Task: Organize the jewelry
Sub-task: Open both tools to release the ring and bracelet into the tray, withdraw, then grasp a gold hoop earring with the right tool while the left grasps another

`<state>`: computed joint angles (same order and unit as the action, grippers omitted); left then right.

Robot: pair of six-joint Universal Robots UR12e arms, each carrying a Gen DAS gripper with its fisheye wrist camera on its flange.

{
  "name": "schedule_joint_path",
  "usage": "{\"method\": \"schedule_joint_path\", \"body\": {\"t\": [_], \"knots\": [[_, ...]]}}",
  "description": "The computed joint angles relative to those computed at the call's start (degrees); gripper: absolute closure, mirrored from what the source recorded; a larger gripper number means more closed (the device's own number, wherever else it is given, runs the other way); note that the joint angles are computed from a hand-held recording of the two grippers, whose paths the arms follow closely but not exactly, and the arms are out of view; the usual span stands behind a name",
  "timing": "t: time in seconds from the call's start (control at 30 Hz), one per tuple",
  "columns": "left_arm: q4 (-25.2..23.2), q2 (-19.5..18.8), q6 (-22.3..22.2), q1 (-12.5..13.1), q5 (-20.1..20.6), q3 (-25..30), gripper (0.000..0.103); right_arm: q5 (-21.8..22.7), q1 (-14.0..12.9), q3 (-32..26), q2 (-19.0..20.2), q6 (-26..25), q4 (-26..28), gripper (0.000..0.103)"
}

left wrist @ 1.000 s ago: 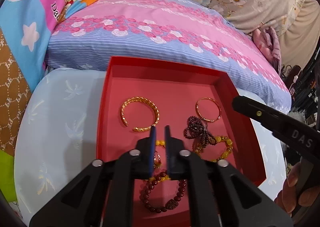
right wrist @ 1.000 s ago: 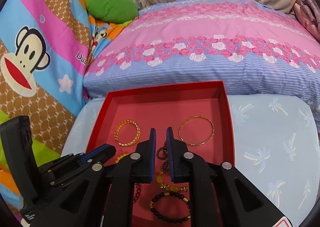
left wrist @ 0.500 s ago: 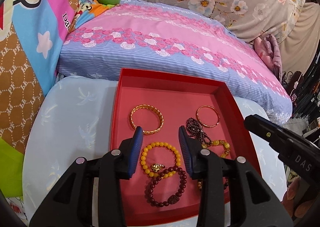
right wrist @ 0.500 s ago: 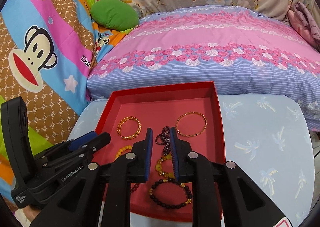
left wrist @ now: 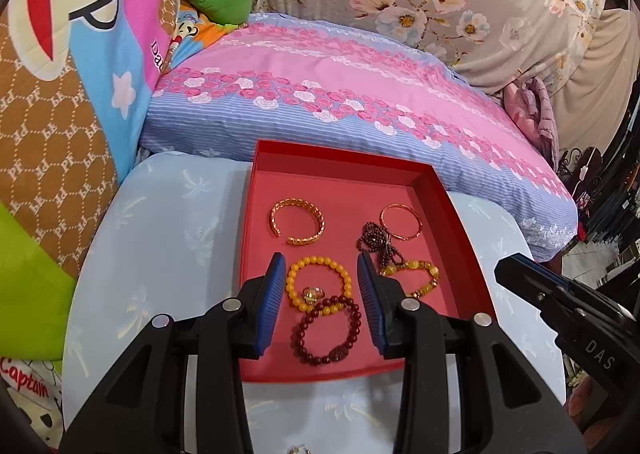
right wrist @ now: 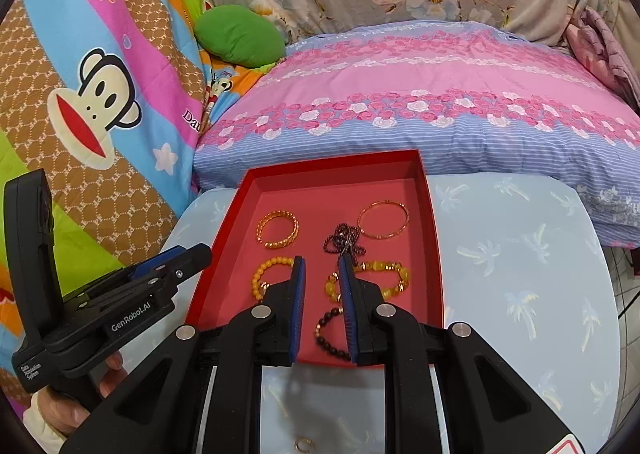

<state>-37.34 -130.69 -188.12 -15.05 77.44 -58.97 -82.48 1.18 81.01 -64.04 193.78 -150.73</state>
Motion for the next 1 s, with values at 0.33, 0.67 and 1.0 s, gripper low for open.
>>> {"method": "schedule_joint_path", "body": {"t": [0.33,0.67,1.0], "knots": [[3.09,4.38,0.19,-0.23,0.93,-7.18,0.068,-1.85,1.09,6.04,-3.96,-0.71,-1.81,0.085],[4.60,8.06,0.47,-0.47,2.32,-14.31,0.068,-1.62,1.85,11.46,-6.43,-0.97,-1.32,0.085],[6.51,9.88,1.24,-1.13,5.51,-19.13,0.068,-1.49,2.77,14.56,-7.23,-1.61,-0.66,0.085]]}}
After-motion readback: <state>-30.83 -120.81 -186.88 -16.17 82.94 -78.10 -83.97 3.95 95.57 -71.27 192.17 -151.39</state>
